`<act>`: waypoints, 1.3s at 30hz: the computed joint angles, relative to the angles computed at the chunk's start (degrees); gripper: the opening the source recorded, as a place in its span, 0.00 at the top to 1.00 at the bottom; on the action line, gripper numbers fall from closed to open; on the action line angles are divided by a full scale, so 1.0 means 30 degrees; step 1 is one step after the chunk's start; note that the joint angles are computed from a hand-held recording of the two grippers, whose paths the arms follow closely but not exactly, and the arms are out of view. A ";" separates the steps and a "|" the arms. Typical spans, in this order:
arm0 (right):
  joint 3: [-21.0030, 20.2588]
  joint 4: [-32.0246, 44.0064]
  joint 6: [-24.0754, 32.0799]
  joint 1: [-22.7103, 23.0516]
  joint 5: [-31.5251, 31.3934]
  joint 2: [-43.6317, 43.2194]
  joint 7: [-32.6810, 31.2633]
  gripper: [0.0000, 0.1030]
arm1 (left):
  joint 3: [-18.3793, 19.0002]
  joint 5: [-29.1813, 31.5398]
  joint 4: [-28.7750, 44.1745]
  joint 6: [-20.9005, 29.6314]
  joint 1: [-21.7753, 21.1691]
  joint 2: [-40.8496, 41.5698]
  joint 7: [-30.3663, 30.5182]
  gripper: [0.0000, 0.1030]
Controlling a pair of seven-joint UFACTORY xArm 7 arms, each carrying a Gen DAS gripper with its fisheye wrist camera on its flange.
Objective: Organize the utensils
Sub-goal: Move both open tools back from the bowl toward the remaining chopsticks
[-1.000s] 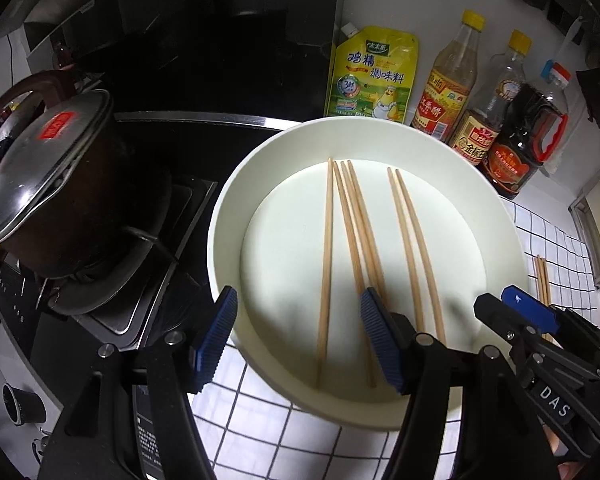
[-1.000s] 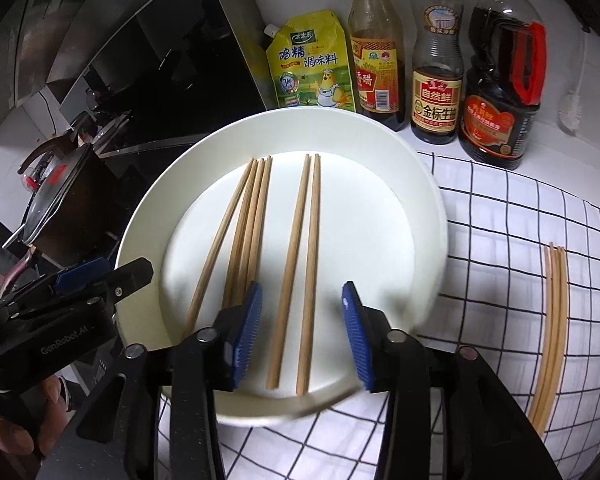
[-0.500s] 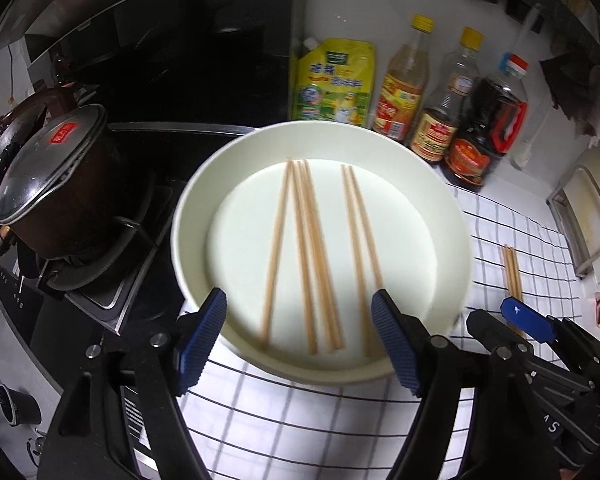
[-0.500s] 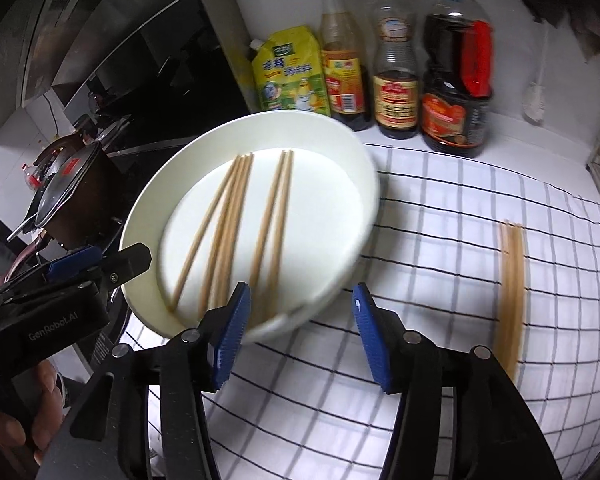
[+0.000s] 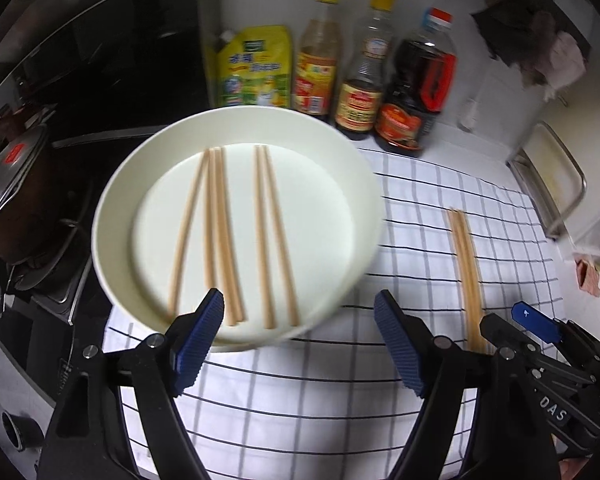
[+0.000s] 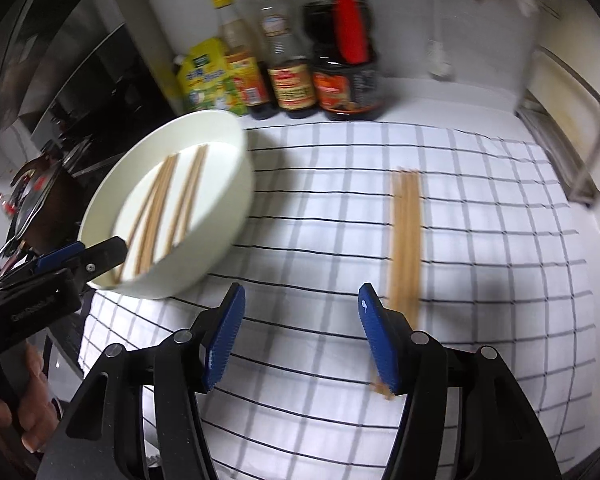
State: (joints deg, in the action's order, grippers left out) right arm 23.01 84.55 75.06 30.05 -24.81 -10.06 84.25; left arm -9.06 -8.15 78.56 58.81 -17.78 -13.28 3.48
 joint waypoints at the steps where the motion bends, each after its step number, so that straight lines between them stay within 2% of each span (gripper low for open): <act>1: -0.0058 -0.0460 0.0161 0.0004 0.0167 -0.0492 0.0172 0.45 | -0.0093 -0.0056 -0.0019 0.0003 -0.0104 -0.0019 0.0012 0.26; 7: 0.0210 -0.2331 0.0744 -0.0597 0.0965 -0.2542 0.0738 0.45 | -0.0575 -0.0290 0.0033 0.0077 -0.0777 0.0102 0.0045 0.26; 14: 0.0539 -0.4751 0.0311 -0.1728 0.1886 -0.4635 0.0701 0.45 | -0.1046 -0.0265 -0.0004 0.0134 -0.1526 0.0367 0.0001 0.26; 18: 0.0504 -0.5974 0.0024 -0.2216 0.2378 -0.5334 0.0091 0.45 | -0.1241 -0.0385 -0.0121 -0.0384 -0.1907 0.0633 -0.0093 0.26; 23: 0.0383 -0.7402 -0.0815 -0.2617 0.2827 -0.5739 -0.0683 0.45 | -0.1642 0.0304 -0.0873 -0.1450 -0.2307 0.0852 -0.0469 0.26; 28: 0.0109 -0.8665 -0.2031 -0.2875 0.3220 -0.6044 -0.1224 0.45 | -0.1720 0.0555 -0.1008 -0.1728 -0.2667 0.1451 -0.0701 0.26; 34: 0.0075 -0.8982 -0.3049 -0.3232 0.3122 -0.5895 -0.1804 0.45 | -0.1680 0.0830 -0.1166 -0.1945 -0.2804 0.1732 -0.1174 0.26; 39: 0.0144 -0.8963 -0.3184 -0.3357 0.2868 -0.5459 -0.2125 0.45 | -0.1588 0.0764 -0.1442 -0.2046 -0.2792 0.1826 -0.1518 0.26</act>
State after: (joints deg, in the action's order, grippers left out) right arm 23.44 57.66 65.51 19.98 -16.21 -26.43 77.88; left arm -13.83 -5.86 74.23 52.67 -26.16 -7.80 -1.08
